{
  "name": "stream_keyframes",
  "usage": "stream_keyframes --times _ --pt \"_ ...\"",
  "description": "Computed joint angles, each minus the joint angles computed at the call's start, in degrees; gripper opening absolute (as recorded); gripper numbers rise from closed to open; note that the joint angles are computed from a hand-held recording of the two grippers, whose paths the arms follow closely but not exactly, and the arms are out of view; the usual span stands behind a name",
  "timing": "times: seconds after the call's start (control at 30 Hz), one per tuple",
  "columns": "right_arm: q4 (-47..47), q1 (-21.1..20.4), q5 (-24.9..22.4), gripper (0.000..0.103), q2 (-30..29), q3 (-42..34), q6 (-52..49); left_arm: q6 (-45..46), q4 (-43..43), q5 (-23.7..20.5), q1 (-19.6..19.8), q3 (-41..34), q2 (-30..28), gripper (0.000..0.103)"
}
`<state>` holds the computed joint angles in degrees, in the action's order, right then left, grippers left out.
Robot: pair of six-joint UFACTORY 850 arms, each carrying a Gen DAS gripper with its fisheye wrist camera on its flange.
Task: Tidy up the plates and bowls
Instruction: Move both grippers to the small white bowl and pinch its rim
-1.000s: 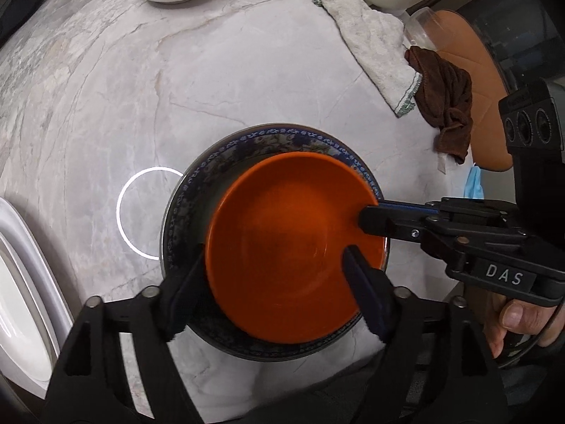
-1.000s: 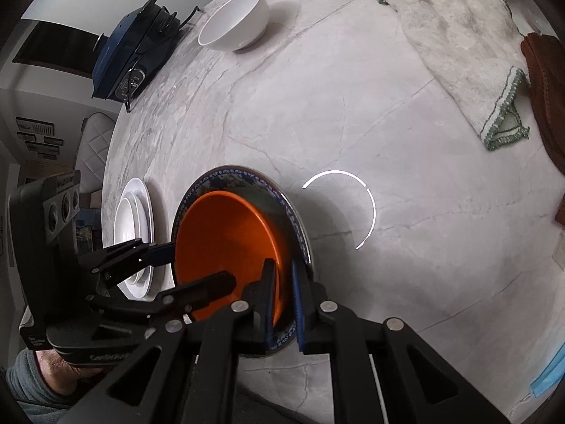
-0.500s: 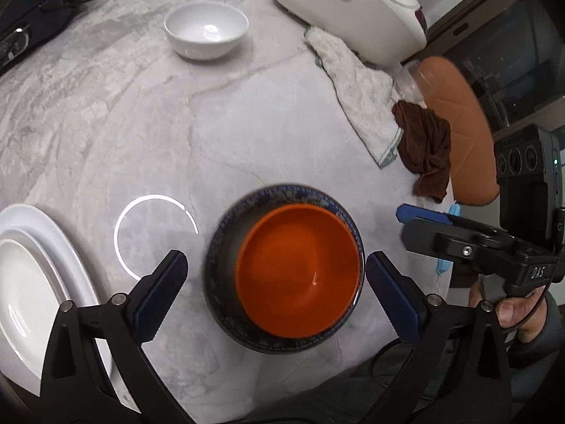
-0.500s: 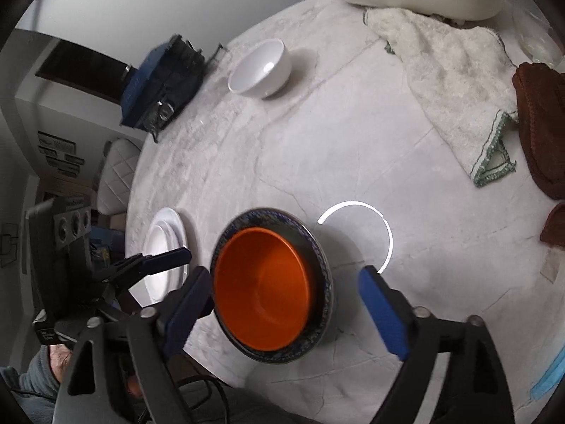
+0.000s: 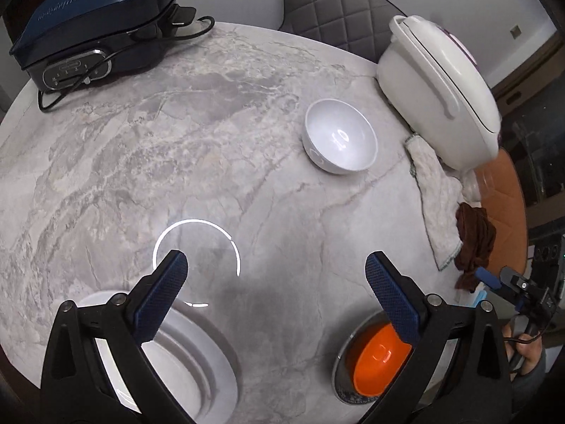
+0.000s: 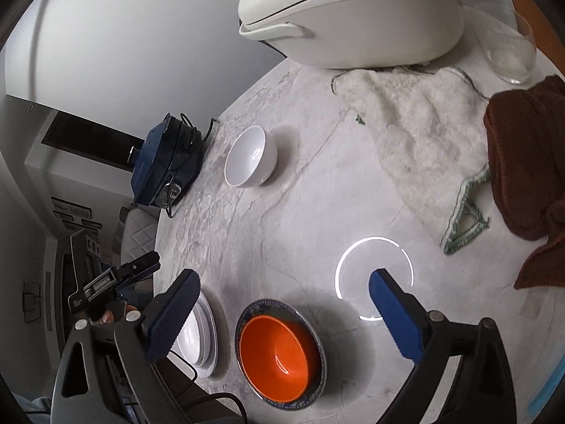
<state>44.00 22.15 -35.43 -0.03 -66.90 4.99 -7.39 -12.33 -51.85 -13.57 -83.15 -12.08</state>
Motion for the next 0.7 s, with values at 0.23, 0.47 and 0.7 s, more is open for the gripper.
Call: stream_keyframes --times 0.23,0.47,0.7 --pt "-12.0 1.9 -2.7 0.083 -12.7 -16.9 4.3 3.0 -0.2 -0.8 1.3 -13.8 -13.6 0.101" --pt "-16.1 1.9 -9.3 0.073 -28.5 -34.2 6.7 8.5 -4.0 -2.7 1.2 -25.9 -25.4 0.100" --pt "-14.6 0.8 -14.0 0.068 -37.8 -43.3 6.5 10.6 -5.4 -6.2 0.6 -32.3 -32.0 0.100"
